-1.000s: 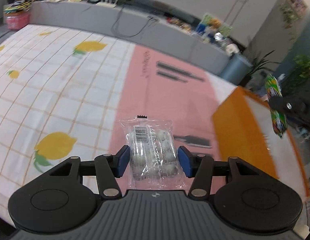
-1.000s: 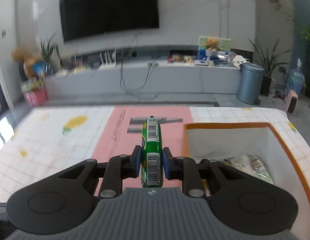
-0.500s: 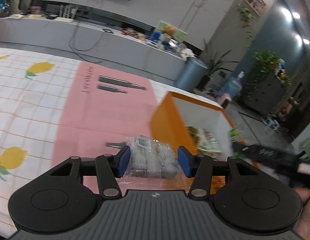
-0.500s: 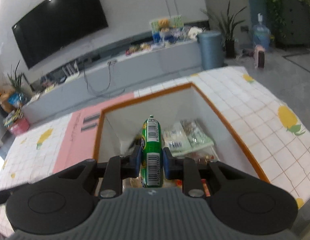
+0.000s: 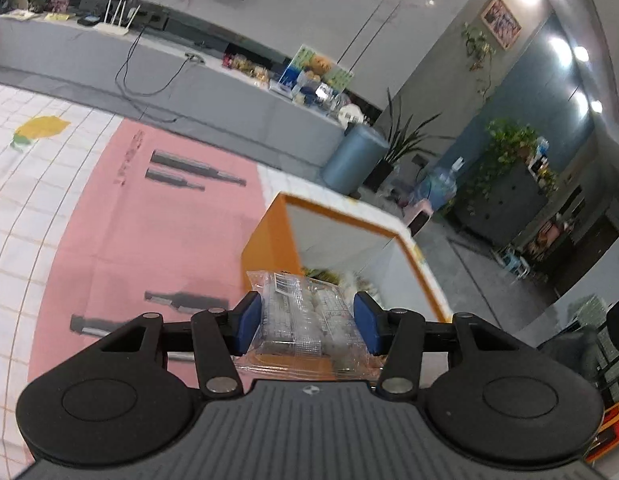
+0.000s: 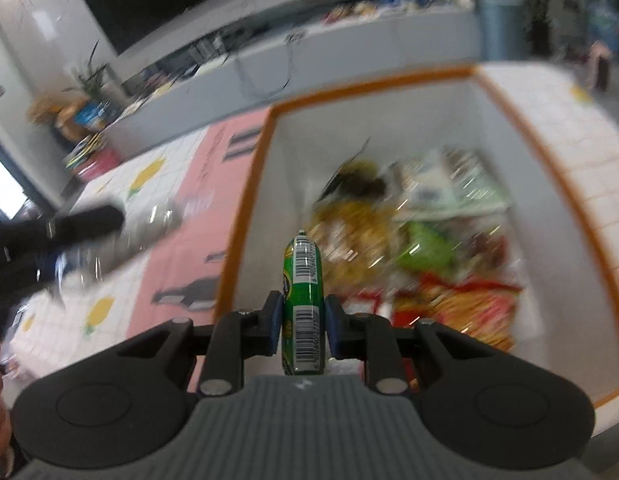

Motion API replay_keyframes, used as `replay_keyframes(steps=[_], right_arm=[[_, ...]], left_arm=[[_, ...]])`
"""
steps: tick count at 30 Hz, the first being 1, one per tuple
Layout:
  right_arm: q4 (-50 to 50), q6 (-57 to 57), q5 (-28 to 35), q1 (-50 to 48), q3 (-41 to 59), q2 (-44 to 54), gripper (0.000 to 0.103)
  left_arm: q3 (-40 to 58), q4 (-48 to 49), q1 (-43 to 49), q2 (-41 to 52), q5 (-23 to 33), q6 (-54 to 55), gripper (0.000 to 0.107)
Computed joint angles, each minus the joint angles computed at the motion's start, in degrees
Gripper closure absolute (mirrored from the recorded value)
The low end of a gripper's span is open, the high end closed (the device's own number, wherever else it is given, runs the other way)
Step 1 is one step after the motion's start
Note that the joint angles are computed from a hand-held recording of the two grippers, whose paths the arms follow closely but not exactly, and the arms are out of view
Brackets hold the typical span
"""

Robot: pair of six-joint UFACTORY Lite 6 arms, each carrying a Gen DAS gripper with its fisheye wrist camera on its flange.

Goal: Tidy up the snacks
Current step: 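Carry the sweets bag into the box and open the left gripper while the right drops the green tube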

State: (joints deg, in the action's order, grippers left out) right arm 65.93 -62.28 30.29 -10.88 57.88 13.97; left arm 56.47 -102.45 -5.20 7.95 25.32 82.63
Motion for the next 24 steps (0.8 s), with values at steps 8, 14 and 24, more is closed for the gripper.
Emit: replay_keyframes(steps=[8,14,24], right_arm=[[10.93,-5.97,0.53,-7.09,-6.62,-9.31,0.061],[21.27,-13.42,3.82,-18.16,-10.72,-15.62,0.06],[19.22,-11.58,3.95,-23.43,-9.01,-12.43,0.059]], left_arm=[[4.12,-3.41,-4.57,2.32,-0.26,0.01,0.049],[11.32,-7.89,-12.41,9.31,-7.64,2.66,0.049],[20.14,-2.51,-20.67,19.27,-14.89,-3.9,0.049]])
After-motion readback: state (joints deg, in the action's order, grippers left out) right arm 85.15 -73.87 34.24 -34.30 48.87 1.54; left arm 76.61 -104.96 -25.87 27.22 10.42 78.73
